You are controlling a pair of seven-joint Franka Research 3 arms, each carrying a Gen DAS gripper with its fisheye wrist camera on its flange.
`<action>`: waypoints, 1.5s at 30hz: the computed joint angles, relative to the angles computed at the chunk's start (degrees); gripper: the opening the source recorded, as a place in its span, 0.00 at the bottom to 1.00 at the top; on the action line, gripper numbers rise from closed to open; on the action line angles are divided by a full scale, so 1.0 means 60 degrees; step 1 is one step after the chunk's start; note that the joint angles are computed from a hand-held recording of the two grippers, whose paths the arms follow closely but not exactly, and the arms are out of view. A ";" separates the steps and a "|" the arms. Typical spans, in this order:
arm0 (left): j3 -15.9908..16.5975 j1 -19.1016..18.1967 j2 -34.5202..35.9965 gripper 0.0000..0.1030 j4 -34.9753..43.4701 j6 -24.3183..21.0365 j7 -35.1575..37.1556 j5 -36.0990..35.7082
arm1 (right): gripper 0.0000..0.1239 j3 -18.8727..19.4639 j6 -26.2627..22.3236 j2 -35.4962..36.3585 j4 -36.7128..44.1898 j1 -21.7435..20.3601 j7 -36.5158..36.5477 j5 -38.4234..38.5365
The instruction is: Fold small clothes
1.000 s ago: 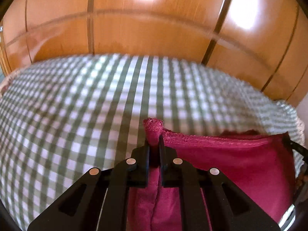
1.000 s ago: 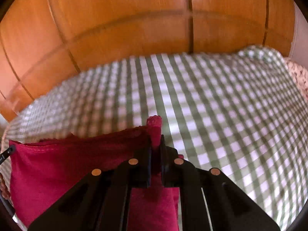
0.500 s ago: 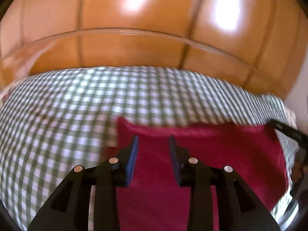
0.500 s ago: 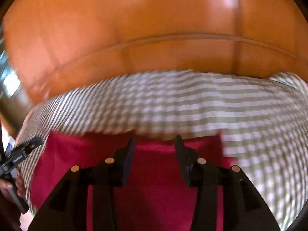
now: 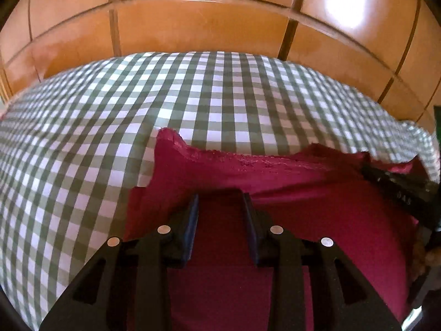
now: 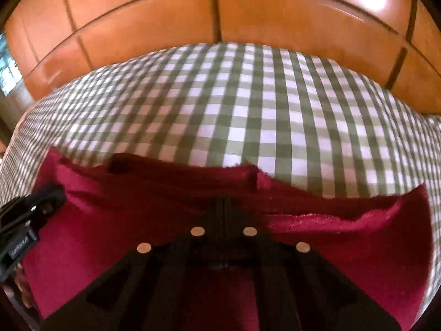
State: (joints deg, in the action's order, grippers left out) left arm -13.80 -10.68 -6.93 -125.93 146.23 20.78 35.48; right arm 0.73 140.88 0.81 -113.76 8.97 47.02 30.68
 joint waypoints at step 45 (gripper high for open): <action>-0.1259 -0.1564 -0.6139 0.43 -0.4152 -0.2063 -0.1349 -0.2265 | 0.55 -0.1820 -0.1869 -0.6221 -0.5901 -0.1296 -0.3748 0.1025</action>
State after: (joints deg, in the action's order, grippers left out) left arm -21.35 -20.07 -43.76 -150.84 133.85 12.68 21.88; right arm -10.19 129.66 -36.51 -149.17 1.19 24.53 36.83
